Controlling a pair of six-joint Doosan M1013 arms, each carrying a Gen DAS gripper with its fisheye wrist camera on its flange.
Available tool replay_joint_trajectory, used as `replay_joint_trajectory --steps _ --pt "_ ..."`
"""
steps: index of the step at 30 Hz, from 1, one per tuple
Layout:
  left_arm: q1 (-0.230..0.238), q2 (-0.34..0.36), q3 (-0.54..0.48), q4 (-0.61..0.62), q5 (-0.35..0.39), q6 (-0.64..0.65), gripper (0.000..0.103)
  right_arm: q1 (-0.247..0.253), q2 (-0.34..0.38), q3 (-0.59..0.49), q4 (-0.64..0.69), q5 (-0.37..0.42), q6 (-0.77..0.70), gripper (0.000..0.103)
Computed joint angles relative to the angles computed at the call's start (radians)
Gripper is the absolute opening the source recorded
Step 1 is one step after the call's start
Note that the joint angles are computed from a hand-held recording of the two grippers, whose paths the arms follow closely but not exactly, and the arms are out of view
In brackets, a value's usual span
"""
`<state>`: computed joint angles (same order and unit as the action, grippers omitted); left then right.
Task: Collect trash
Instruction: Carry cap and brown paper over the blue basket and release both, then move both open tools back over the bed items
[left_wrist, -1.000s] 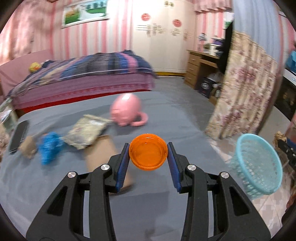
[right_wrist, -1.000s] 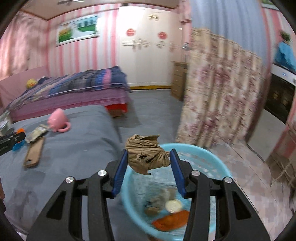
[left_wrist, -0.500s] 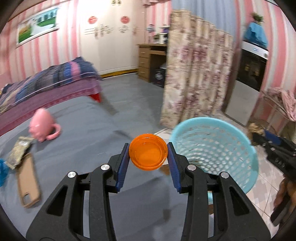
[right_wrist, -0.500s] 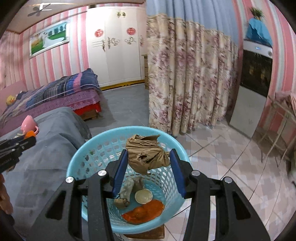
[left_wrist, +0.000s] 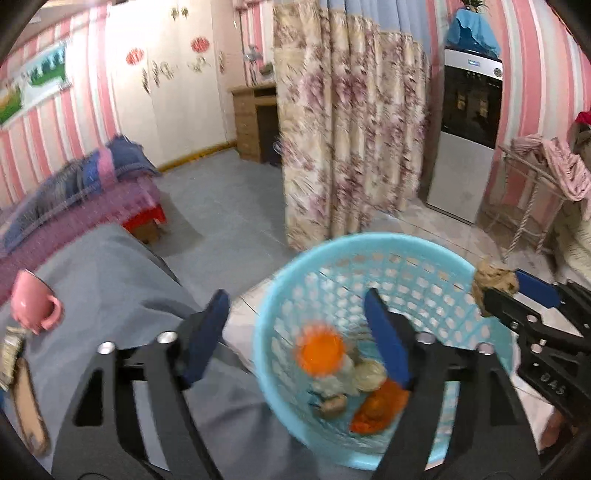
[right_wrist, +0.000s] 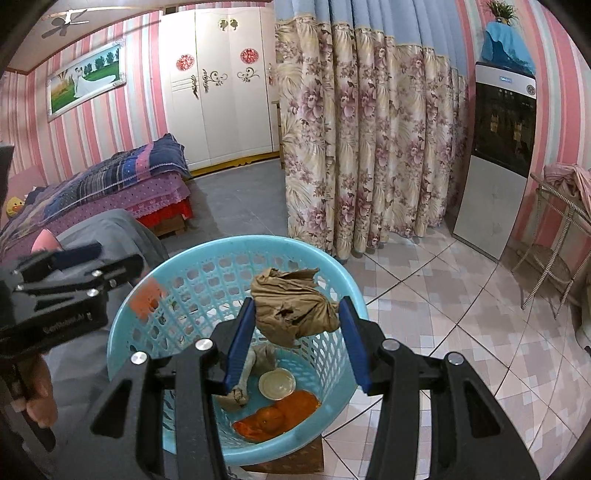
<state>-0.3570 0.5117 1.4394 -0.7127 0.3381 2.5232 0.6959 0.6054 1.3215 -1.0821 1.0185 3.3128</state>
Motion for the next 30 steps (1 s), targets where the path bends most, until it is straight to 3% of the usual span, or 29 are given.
replay_joint_trajectory --steps 5,11,19,21,23,27,30 --pt "0.027 -0.008 0.003 0.044 -0.039 -0.059 0.091 -0.001 0.004 -0.002 0.006 -0.002 -0.002 0.047" --pt "0.064 -0.021 0.02 0.14 -0.068 -0.164 0.095 -0.001 0.031 -0.036 0.02 -0.015 -0.018 0.047" --pt "0.096 -0.039 0.04 0.137 -0.085 -0.188 0.095 -0.001 0.075 -0.107 0.02 -0.014 -0.059 0.047" --pt "0.105 -0.048 0.051 0.117 -0.093 -0.188 0.096 -0.002 0.082 -0.12 0.023 -0.007 -0.067 0.054" --pt "0.111 -0.055 0.056 0.163 -0.097 -0.245 0.096 -0.003 0.09 -0.137 0.036 0.005 -0.079 0.077" --pt "0.124 -0.078 0.075 0.292 -0.142 -0.37 0.097 0.007 0.096 -0.156 0.018 0.024 -0.064 0.091" --pt "0.145 -0.099 0.089 0.525 -0.178 -0.619 0.098 0.019 0.114 -0.196 0.005 0.04 -0.066 0.095"
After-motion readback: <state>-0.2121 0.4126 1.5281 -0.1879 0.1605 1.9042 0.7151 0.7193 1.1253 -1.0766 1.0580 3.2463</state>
